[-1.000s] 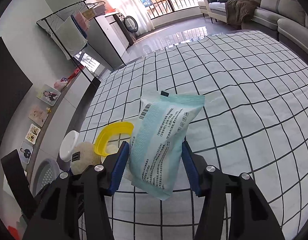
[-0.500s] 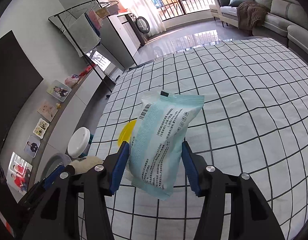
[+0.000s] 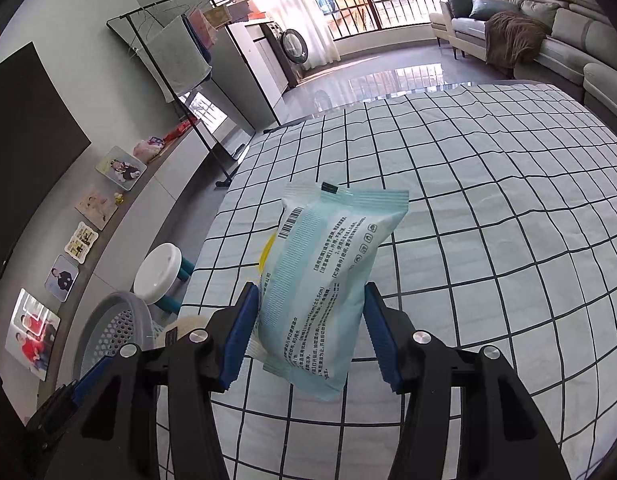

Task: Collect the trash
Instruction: 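Grasp the fuzzy beige ball with the left tool while the right tool holds the packet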

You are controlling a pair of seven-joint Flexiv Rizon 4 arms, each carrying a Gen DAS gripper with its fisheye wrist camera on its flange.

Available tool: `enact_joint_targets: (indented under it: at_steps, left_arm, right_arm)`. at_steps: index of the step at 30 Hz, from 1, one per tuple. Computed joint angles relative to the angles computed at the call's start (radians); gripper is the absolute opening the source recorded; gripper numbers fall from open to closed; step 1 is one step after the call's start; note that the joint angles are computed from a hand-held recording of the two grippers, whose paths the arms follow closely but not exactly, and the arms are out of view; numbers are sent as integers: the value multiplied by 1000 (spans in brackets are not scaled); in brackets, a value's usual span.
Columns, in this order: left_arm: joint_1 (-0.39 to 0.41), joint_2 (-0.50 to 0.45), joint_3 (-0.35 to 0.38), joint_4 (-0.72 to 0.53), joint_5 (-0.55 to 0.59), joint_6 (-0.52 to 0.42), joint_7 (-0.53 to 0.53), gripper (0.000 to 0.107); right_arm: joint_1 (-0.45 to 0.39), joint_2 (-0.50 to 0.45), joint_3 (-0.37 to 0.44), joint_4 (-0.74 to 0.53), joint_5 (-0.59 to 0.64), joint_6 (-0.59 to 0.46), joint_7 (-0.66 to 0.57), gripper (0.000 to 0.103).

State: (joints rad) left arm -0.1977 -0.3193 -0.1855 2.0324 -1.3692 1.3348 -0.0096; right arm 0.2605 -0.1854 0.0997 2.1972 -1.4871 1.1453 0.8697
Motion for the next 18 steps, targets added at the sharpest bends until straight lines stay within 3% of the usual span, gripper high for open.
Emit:
enact_joint_targets:
  at_steps: [4,6,10,15,18]
  left_arm:
    - [-6,6,-7,6,-75,6,61,65]
    - [-19,6,-1,6,-102,6,89,66]
    - [-48,-10,4,-6,-135,35,120,79]
    - [-64,-36,2,-19,-85,56,76,90]
    - [-58,-53,-1,-26,-2,56,6,90]
  right_arm:
    - [4,-1,2,0,8,-6,-8,52]
    - [6,-1,1,0,9,-11,-8,52]
    - [2,6,1,9,14,-12,-4,52]
    - [-5,25,4,31,18,-23,0,52]
    - [-12,34,4,42,16,-29,8,52]
